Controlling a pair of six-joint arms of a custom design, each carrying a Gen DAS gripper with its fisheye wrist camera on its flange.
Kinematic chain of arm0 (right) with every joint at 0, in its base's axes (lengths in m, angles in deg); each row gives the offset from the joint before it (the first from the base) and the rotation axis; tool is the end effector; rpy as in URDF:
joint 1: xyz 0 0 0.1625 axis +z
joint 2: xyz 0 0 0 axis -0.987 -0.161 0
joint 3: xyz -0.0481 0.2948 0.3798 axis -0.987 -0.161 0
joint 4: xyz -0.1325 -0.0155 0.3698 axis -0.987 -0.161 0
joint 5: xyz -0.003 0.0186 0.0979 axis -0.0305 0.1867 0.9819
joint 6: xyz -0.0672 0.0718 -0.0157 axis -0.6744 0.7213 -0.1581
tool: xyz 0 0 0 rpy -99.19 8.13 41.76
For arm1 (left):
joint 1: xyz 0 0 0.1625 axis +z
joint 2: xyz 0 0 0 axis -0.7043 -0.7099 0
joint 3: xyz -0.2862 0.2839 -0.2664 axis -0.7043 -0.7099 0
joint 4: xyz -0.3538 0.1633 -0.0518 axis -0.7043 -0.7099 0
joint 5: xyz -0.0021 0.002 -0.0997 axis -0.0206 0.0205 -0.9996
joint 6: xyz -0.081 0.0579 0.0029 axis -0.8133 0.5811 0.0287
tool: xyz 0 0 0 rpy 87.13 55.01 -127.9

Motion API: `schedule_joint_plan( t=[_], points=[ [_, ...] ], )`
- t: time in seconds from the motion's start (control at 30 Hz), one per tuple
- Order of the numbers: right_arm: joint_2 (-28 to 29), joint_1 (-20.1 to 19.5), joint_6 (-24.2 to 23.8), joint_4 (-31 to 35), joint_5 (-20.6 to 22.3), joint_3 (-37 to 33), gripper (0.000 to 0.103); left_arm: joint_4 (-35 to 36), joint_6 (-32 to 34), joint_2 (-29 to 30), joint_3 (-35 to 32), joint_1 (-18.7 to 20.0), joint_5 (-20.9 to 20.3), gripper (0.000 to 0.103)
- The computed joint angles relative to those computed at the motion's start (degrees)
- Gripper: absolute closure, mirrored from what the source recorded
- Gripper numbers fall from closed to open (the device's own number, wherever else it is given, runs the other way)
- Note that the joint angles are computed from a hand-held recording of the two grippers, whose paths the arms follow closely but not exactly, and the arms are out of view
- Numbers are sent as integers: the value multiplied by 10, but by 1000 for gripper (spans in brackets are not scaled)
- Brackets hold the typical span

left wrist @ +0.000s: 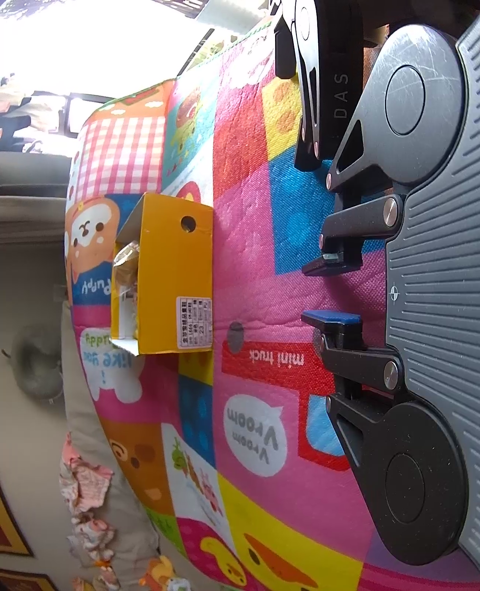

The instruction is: Organize objects

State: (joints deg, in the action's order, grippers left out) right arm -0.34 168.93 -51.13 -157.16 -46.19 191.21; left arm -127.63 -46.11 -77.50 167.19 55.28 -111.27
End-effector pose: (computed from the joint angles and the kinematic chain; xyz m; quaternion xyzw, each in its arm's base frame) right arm 0.0997 -0.3633 0.1849 0.3269 -0.8576 0.3021 0.2577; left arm -0.2768 -0.2743 0.0229 0.0618 0.8111 -0.4503 0.3681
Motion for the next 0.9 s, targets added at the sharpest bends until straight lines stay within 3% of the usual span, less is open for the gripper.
schedule_joint_plan(
  t=[0.2, 0.9],
  points=[
    [-2, -20, -20, -11, 32, 12, 0, 0, 1, 0, 0, 1, 1, 81],
    [-3, -2, -6, 7, 4, -1, 0, 25, -7, 3, -11, 2, 1, 81]
  ],
)
